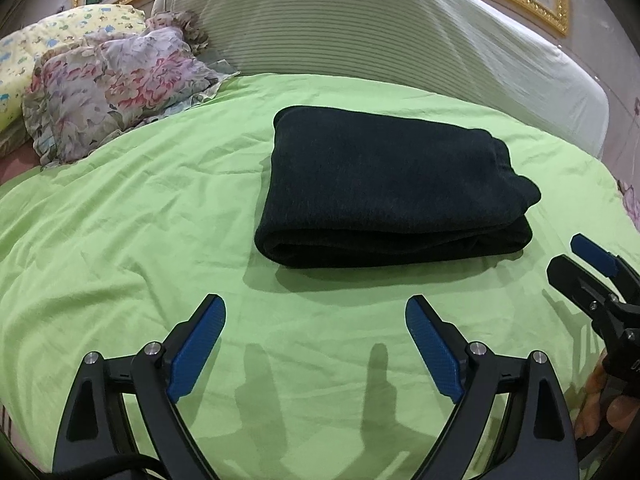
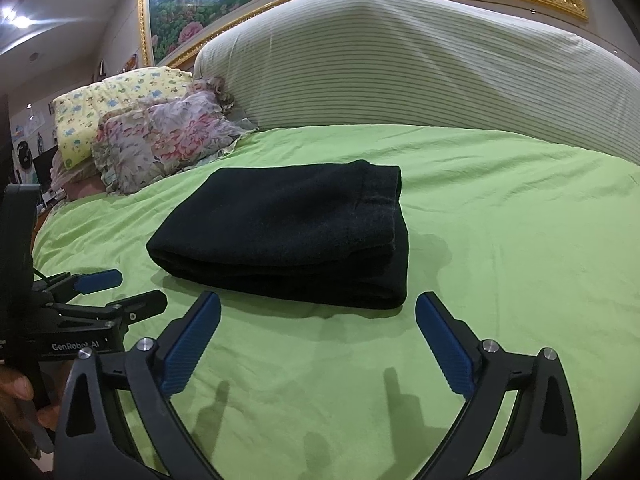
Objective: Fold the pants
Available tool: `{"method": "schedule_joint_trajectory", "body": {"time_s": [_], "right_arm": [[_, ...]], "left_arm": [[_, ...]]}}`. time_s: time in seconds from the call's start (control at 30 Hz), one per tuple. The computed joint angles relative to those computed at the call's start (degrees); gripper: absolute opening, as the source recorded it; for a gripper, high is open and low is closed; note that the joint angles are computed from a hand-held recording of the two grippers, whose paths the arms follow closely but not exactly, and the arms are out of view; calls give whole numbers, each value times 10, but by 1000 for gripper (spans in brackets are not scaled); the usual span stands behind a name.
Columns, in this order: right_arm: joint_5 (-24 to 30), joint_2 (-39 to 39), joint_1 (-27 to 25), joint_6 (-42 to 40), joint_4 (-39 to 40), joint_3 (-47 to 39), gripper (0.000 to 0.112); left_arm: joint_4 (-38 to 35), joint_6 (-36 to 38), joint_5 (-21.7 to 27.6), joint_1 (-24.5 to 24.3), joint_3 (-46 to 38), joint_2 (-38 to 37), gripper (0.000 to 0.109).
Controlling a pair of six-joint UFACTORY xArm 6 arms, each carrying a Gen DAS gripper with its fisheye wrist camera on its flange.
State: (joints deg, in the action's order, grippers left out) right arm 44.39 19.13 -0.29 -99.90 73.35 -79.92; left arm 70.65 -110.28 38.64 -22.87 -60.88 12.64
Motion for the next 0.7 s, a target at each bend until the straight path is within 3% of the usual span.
{"method": "schedule_joint_trajectory", "body": {"time_s": [0.7], "right_arm": [[-4, 4, 3, 0, -3, -3, 99]], "left_arm": [[28, -17, 25, -5, -8, 13, 94]]}}
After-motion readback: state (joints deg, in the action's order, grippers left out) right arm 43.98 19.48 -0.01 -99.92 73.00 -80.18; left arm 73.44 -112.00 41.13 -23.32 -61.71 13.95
